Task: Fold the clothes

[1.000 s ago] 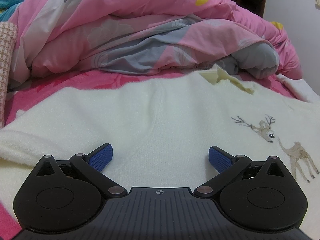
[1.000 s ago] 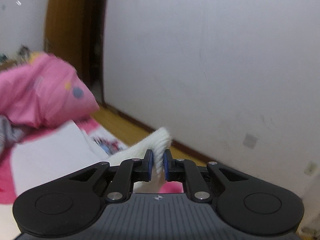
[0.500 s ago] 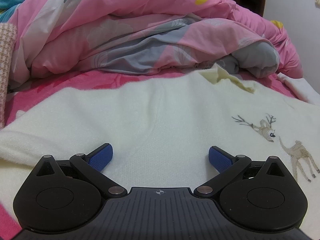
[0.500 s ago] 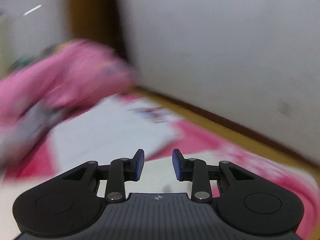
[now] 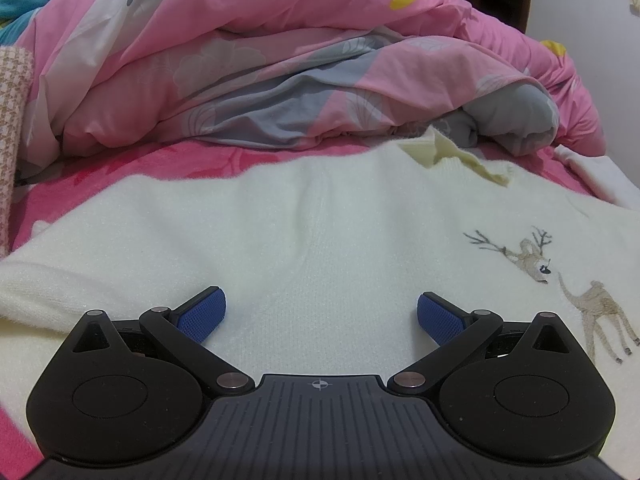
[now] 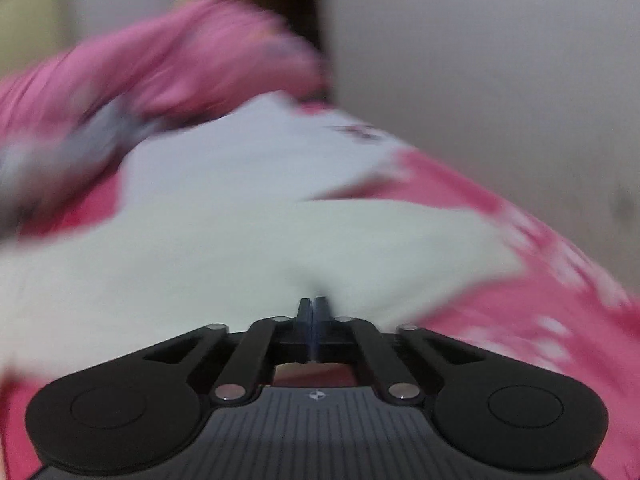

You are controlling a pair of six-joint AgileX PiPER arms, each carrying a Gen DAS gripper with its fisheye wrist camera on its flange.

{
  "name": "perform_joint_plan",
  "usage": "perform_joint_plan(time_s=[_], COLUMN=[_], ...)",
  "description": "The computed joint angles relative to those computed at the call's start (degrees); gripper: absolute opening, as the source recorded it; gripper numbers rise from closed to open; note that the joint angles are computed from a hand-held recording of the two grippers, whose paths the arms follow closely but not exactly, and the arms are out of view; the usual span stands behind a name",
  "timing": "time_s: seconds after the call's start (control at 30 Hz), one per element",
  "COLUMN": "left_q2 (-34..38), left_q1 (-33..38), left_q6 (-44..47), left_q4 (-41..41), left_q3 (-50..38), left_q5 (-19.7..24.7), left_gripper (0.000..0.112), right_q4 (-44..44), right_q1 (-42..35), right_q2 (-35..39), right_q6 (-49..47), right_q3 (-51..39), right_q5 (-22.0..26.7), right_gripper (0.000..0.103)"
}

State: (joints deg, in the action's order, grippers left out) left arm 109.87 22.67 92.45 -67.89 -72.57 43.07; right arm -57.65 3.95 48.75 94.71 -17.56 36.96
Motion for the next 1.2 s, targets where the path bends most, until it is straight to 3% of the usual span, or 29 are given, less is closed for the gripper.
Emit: perform_joint_plan(time_s=[0.07, 0.13, 0.2, 0.3, 0.4, 0.57, 0.67, 0.8, 0.87, 0.97, 1.0, 1.1, 1.2], left_q2=[0.0, 0.1, 0.0, 0.1, 0.1, 0.1, 0.1, 0.2, 0.2, 0.3, 0.3, 0.2, 0.2], left_q1=[0.0, 0.0, 0.0, 0.0, 0.0, 0.1, 0.1, 0.1, 0.1, 0.2, 0.2, 0.2, 0.2], left_q6=[0.0, -0.1, -0.1, -0.1, -0.1, -0.1, -0.2, -0.4, -0.5, -0.5, -0.6, -0.5, -0.5], left_q4=[0.0, 0.1, 0.0, 0.1, 0.1, 0.1, 0.2, 0.3, 0.3, 0.4, 0.4, 0.4, 0.4], left_q3=[0.0, -0.2, -0.1, -0.1, -0.2, -0.2, -0.2, -0.4, -0.4, -0.5, -0.5, -0.5, -0.4], left_q5=[0.0, 0.1, 0.1, 0.1, 0.1, 0.2, 0.3, 0.4, 0.5, 0.6, 0.6, 0.6, 0.5], left_gripper=[0.103, 0.103, 0.103, 0.103, 0.103, 0.103, 0.103, 0.103, 0.103, 0.103, 0.103, 0.103, 0.103], right_q4=[2.7, 0.4, -5.0, -8.0, -10.0, -7.5, -1.3, 9.4, 9.1, 3.2, 1.6, -5.5, -6.0], right_q1=[-6.8, -4.3, 6.0, 21.6, 27.3, 24.5, 20.0, 13.8, 12.1, 12.4, 12.3, 12.7, 18.1], right_q2=[-1.8, -0.2, 4.1, 9.0, 18.1, 35.2, 44.4, 54.9, 56.3, 55.9, 54.5, 44.5, 35.5], right_q6=[-3.2, 2.7, 13.6, 17.8, 12.7, -2.5, -11.0, -20.6, -16.4, -4.9, -1.1, 9.1, 4.2], right_q3=[-0.1, -2.1, -4.1, -8.0, -16.0, -31.2, -38.7, -49.0, -51.6, -52.7, -51.3, -40.4, -32.0], right_q5=[-3.2, 2.7, 11.5, 18.9, 12.2, -7.8, -13.1, -15.0, -12.7, -3.4, -2.5, -8.0, -11.1], right_gripper=[0.000, 0.000, 0.000, 0.000, 0.000, 0.000, 0.000, 0.000, 0.000, 0.000, 0.000, 0.000, 0.000])
